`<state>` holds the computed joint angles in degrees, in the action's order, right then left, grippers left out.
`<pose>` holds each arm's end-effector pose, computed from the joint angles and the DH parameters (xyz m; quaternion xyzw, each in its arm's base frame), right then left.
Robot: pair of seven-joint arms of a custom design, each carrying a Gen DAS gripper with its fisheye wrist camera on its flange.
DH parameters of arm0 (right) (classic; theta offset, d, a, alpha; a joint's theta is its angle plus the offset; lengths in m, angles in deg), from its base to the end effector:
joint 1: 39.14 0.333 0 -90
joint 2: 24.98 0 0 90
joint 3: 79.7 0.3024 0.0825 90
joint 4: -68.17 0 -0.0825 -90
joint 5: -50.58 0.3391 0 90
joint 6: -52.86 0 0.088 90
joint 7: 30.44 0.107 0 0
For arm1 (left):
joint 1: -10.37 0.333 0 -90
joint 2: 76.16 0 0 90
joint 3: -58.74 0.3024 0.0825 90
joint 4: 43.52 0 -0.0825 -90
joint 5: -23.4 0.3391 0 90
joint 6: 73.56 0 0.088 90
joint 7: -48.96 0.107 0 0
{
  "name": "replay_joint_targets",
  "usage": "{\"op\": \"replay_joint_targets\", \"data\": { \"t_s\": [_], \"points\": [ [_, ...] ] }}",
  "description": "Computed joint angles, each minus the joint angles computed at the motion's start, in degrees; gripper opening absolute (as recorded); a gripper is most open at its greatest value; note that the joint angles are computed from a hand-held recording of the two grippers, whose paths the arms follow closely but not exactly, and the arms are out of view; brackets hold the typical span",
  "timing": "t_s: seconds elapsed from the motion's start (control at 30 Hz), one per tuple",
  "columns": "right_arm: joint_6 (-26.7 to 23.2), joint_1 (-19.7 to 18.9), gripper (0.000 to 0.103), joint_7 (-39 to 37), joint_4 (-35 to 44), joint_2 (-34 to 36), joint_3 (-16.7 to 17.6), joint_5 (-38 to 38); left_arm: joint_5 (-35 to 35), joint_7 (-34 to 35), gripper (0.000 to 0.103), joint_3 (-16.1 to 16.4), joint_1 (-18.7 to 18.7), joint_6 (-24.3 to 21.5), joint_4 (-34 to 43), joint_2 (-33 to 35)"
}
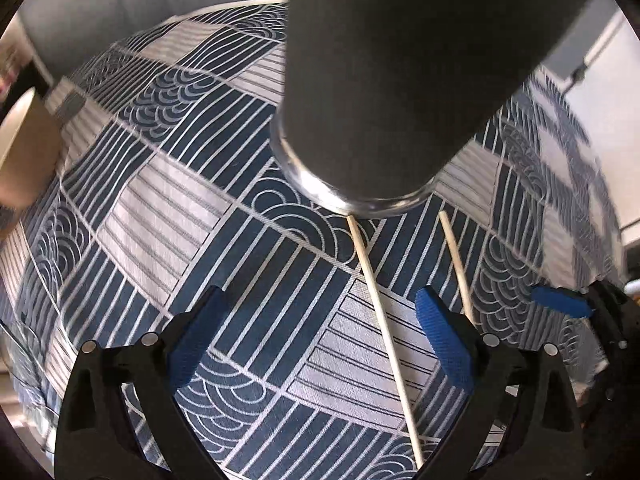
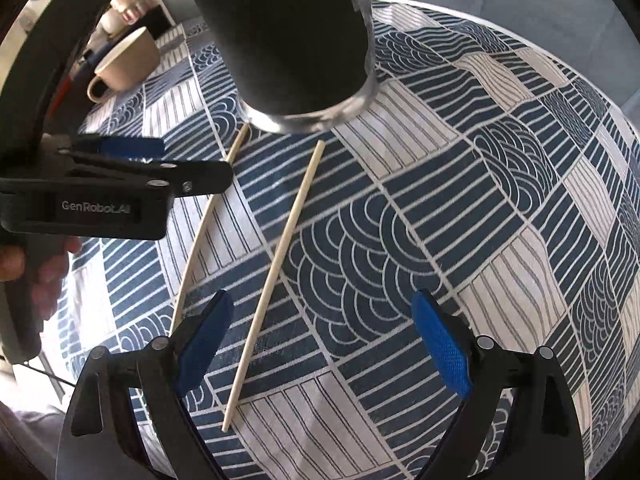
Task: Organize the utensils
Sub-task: 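Move both open tools back to the remaining chopsticks on the cloth, then grasp a chopstick with the right tool while the left tool grasps the last one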
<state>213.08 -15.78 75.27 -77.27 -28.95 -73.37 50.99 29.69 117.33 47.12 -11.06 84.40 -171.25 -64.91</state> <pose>0.3953 0.2250 0.3533 -0.7758 0.6097 -0.0636 0.1498 0.4536 -0.2977 0.3414 -0.5916 0.7886 -0.1566 0.0601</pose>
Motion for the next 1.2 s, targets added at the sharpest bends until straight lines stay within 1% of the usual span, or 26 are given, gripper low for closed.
{"op": "replay_joint_targets", "data": {
  "t_s": [0.07, 0.1, 0.17, 0.2, 0.23, 0.3, 0.37, 0.4, 0.43, 0.47, 0.5, 0.53, 0.6, 0.67, 0.73, 0.77, 0.8, 0.87, 0.9, 0.93, 0.97, 1.0, 1.03, 1.1, 1.13, 1.2],
  "points": [
    [-0.2, -0.4, 0.086, 2.5, 0.3, 0.3, 0.5, -3.4, 6.9, -4.1, 0.095, 2.0, -2.3, -1.9, 1.1, 0.6],
    [-0.8, -0.7, 0.086, 4.4, 0.6, 0.5, 0.8, -6.1, 8.7, -4.9, 0.097, 2.2, -2.6, -1.6, 0.8, 0.5],
    [-2.5, -1.0, 0.087, 6.8, 1.2, 0.8, 1.4, -11.9, 7.4, -4.1, 0.098, 1.4, -1.6, -1.2, 0.4, 0.4],
    [-2.2, -0.9, 0.087, 7.4, 1.3, 0.9, 1.3, -12.7, 7.5, -3.3, 0.098, 1.3, -1.4, -1.5, 0.4, 0.3],
    [-2.5, -0.8, 0.087, 6.9, 1.2, 0.8, 1.0, -11.1, 7.2, -2.7, 0.098, 1.0, -1.1, -1.5, 0.4, 0.4],
    [-3.5, -1.1, 0.087, 8.0, 1.3, 0.6, 0.7, -11.5, 6.8, -1.2, 0.098, 0.8, -0.6, -1.2, -0.2, 0.1],
    [-4.1, -1.3, 0.085, 6.5, 1.2, 0.2, 0.2, -10.6, 6.1, -0.3, 0.097, 0.7, 0.0, -0.3, -1.1, -0.2],
    [-3.6, -1.5, 0.078, 5.5, 0.7, -0.3, 0.0, -10.6, 5.9, -0.4, 0.094, 0.9, 0.1, 0.5, -1.9, -0.7],
    [-3.0, -1.6, 0.074, 4.1, 0.0, -0.8, -0.3, -10.4, 5.9, -0.8, 0.090, 1.0, 0.2, 1.0, -2.7, -1.3],
    [-2.8, -1.6, 0.067, 2.8, -0.4, -1.2, -0.5, -9.8, 6.2, -1.1, 0.088, 1.1, 0.2, 1.9, -4.1, -2.3],
    [-3.0, -1.7, 0.057, 1.8, -0.6, -1.7, -0.8, -9.0, 6.1, -1.0, 0.084, 0.8, 0.4, 2.7, -6.0, -3.7],
    [-3.3, -1.8, 0.051, 1.1, -0.6, -2.0, -1.0, -8.5, 5.8, -0.4, 0.081, 0.6, 0.8, 3.2, -6.7, -4.2],
    [-4.6, -1.7, 0.026, -0.9, -0.1, -2.3, -1.3, -7.1, 4.9, 1.1, 0.075, 0.0, 1.5, 3.9, -7.8, -4.9],
    [-5.5, -1.9, 0.016, -2.4, 0.2, -2.3, -1.4, -6.6, 3.5, 2.6, 0.069, -0.4, 2.2, 4.2, -8.6, -5.8],
    [-6.2, -1.9, 0.014, -4.0, 0.3, -2.5, -1.7, -5.2, 1.5, 4.3, 0.061, -0.7, 3.1, 4.4, -9.8, -6.8],
    [-6.6, -2.2, 0.010, -4.0, 0.4, -2.5, -1.8, -4.8, 0.9, 5.2, 0.058, -0.7, 3.5, 4.3, -9.8, -7.0],
    [-6.6, -2.3, 0.008, -4.2, 0.5, -2.4, -1.8, -4.3, 0.1, 5.8, 0.052, -0.7, 3.9, 4.5, -10.4, -7.5],
    [-6.9, -2.7, 0.005, -4.4, 0.4, -2.5, -2.0, -3.8, 0.6, 4.2, 0.042, -0.8, 3.7, 4.2, -9.5, -6.9],
    [-6.9, -2.7, 0.005, -5.4, 0.2, -2.7, -2.4, -2.2, 0.1, 4.5, 0.036, -0.8, 4.0, 4.1, -9.6, -7.1],
    [-6.9, -2.7, 0.005, -6.5, 0.4, -2.6, -2.8, -0.4, -0.1, 4.7, 0.025, -0.8, 4.1, 3.9, -9.5, -7.1],
    [-6.9, -2.6, 0.005, -7.7, 0.4, -2.6, -3.2, 1.9, -1.0, 5.5, 0.021, -0.9, 4.3, 3.5, -9.3, -7.1],
    [-7.4, -2.4, 0.004, -9.2, 0.8, -2.5, -3.7, 5.2, -5.6, 8.7, 0.010, -1.4, 5.2, 2.9, -9.4, -7.3],
    [-7.6, -2.5, 0.004, -10.1, 1.0, -2.3, -3.9, 7.3, -9.9, 11.7, 0.005, -1.9, 5.9, 2.3, -9.3, -7.4],
    [-7.7, -2.2, 0.004, -14.2, 0.9, -2.4, -5.2, 15.8, -22.3, 19.8, 0.005, -3.1, 7.5, 0.6, -8.3, -7.1],
    [-7.8, -2.3, 0.004, -15.8, 0.8, -2.5, -5.4, 18.6, -29.0, 23.9, 0.005, -4.0, 9.1, -0.9, -7.9, -7.1],
    [-7.9, -2.5, 0.004, -18.7, 0.2, -3.3, -5.9, 23.8, -33.7, 27.2, 0.004, -3.0, 8.8, -2.8, -7.7, -7.4]
  ]
}}
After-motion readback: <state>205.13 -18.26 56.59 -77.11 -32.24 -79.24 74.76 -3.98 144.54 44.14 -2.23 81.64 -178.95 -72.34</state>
